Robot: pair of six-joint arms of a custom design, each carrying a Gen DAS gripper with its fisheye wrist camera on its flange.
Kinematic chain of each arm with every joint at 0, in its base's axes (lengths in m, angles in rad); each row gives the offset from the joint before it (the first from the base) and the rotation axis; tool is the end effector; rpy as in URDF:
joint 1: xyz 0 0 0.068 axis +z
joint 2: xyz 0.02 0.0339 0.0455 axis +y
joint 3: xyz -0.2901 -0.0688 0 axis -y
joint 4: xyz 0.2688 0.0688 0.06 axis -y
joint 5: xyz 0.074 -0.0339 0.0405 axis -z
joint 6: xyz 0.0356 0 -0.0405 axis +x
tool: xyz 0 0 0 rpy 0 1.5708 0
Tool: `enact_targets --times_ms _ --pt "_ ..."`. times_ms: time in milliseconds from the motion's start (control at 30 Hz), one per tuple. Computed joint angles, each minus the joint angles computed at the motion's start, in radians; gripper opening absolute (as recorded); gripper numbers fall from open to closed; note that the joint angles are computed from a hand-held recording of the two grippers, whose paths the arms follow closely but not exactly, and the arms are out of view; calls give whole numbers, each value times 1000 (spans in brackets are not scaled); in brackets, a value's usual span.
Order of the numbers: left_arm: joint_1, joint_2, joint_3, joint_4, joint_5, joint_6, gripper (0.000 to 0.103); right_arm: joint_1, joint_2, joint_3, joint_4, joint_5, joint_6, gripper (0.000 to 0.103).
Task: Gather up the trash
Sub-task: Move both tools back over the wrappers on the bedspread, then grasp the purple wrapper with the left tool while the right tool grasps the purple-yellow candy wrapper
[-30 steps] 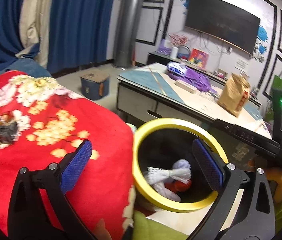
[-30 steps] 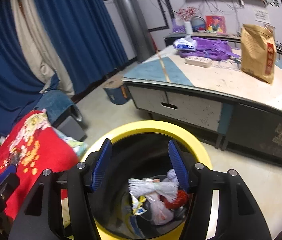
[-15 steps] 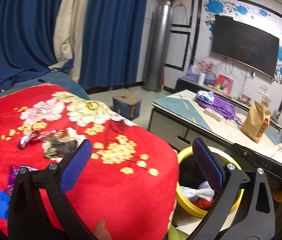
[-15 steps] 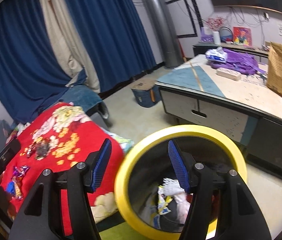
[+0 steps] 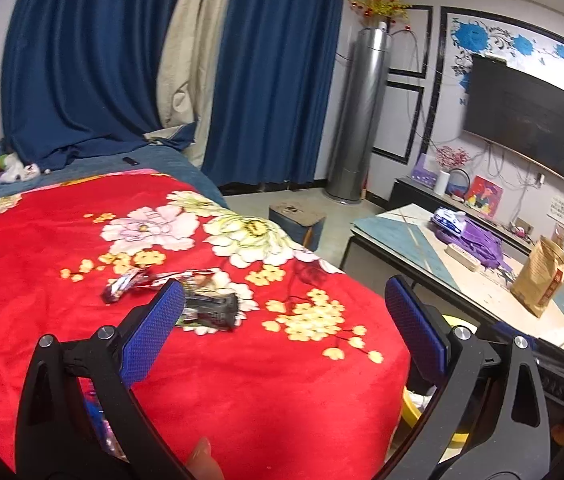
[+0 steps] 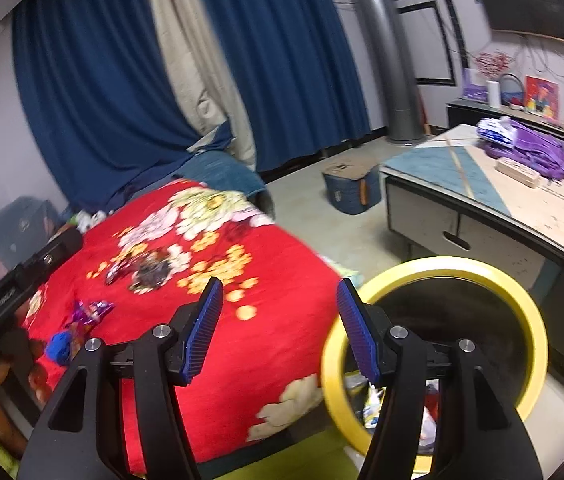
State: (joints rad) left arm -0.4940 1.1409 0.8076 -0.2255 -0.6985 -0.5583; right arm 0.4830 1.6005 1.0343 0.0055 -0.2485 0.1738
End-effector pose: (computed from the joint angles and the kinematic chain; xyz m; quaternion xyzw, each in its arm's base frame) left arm 0.2385 -0.1025 0.2923 -0.1922 0.8161 0.0301 0.5441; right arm 0.3321 0.1840 0.2522 -0.1930 0.8488 0.2575 0.4195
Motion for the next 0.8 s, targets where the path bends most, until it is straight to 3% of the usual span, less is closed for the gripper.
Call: enact_targets --times_ms 267,800 --pt "86 -95 -23 -93 32 -12 92 100 9 35 -34 -3 -32 57" --pt "524 -215 -16 -266 485 69 92 294 94 150 -139 -53 -103 57"
